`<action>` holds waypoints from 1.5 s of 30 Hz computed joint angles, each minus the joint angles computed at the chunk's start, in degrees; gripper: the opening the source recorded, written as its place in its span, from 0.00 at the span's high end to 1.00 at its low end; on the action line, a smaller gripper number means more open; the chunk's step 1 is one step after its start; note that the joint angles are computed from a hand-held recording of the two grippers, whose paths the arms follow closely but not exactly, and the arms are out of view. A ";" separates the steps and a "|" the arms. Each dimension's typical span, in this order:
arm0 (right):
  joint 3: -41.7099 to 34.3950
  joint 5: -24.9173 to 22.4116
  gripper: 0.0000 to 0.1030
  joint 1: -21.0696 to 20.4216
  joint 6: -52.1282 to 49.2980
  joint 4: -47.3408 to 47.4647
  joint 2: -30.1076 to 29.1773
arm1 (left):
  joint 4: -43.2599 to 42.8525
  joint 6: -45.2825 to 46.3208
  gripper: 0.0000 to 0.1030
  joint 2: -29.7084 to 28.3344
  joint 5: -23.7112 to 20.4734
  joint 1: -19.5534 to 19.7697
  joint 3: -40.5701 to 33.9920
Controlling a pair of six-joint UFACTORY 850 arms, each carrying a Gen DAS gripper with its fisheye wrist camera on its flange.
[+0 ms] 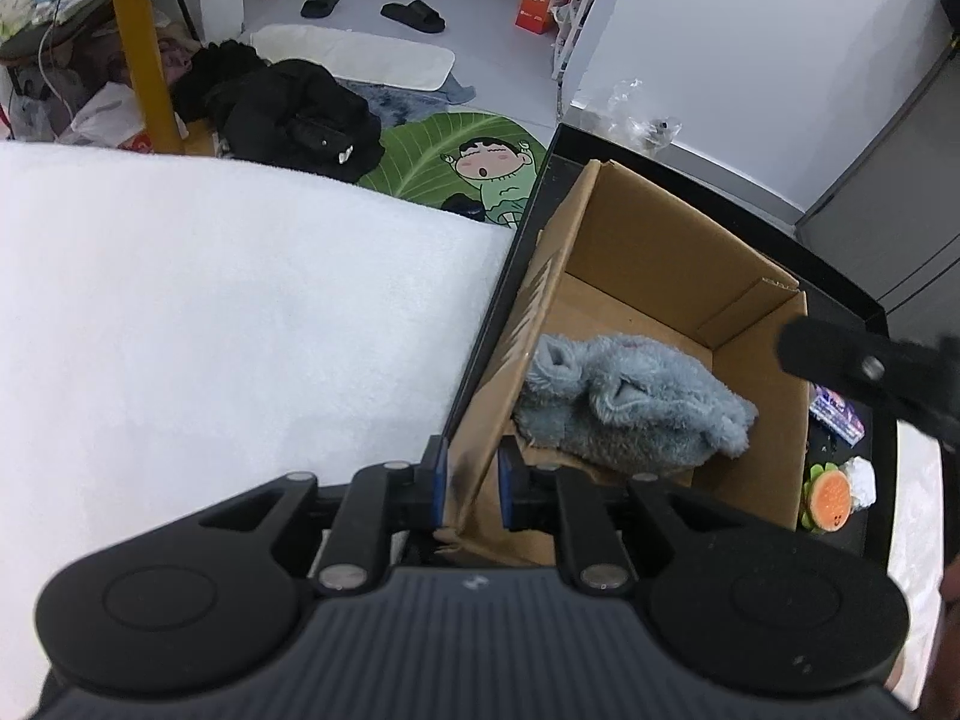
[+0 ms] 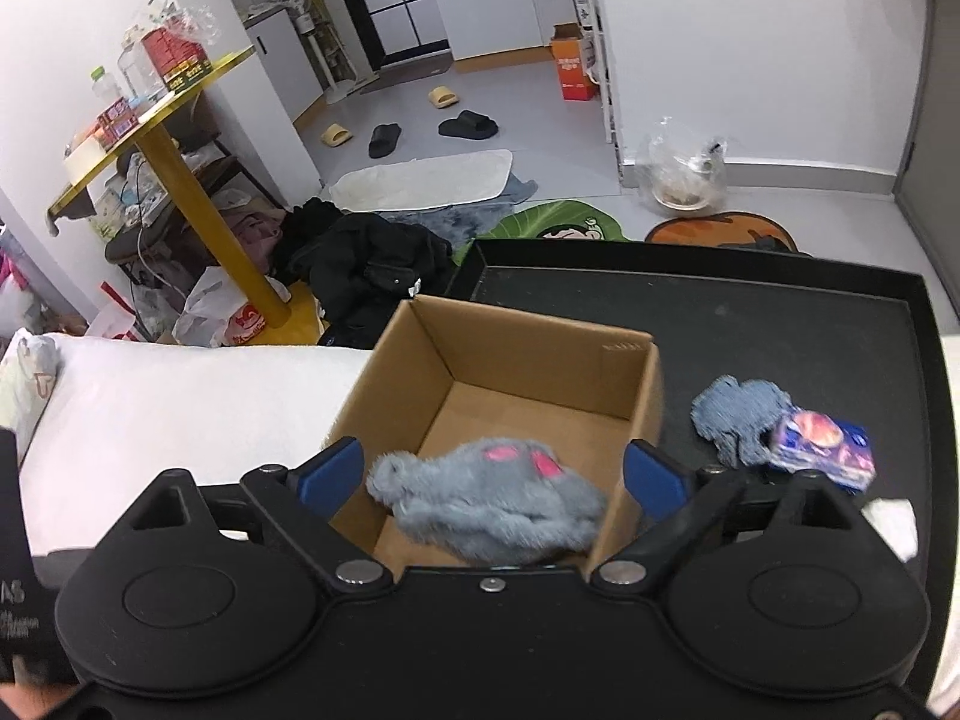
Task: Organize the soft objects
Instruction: 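Carry the grey plush slipper with the right gripper into the cardboard box and release, then move the right gripper to the orange burger plush and grasp it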
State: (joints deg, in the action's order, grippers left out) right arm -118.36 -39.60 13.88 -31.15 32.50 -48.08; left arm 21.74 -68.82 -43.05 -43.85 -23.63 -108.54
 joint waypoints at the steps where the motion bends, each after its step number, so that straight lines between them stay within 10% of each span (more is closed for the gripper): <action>1: 0.95 0.43 0.07 -0.12 -0.13 0.05 0.59 | 0.40 0.31 0.83 -0.18 -0.45 -0.17 -0.36; 34: 14.15 10.58 0.07 -7.06 11.83 -5.79 4.79 | 6.05 3.60 0.17 -1.62 -2.79 -3.03 -3.96; 45: 16.05 13.96 0.07 -6.92 26.07 -15.85 3.46 | 4.98 9.73 0.10 -8.05 -11.40 -3.80 -14.37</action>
State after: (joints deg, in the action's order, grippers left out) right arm -102.31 -25.64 6.96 -5.08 16.65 -44.63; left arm 26.72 -59.09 -51.10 -55.25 -27.43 -122.91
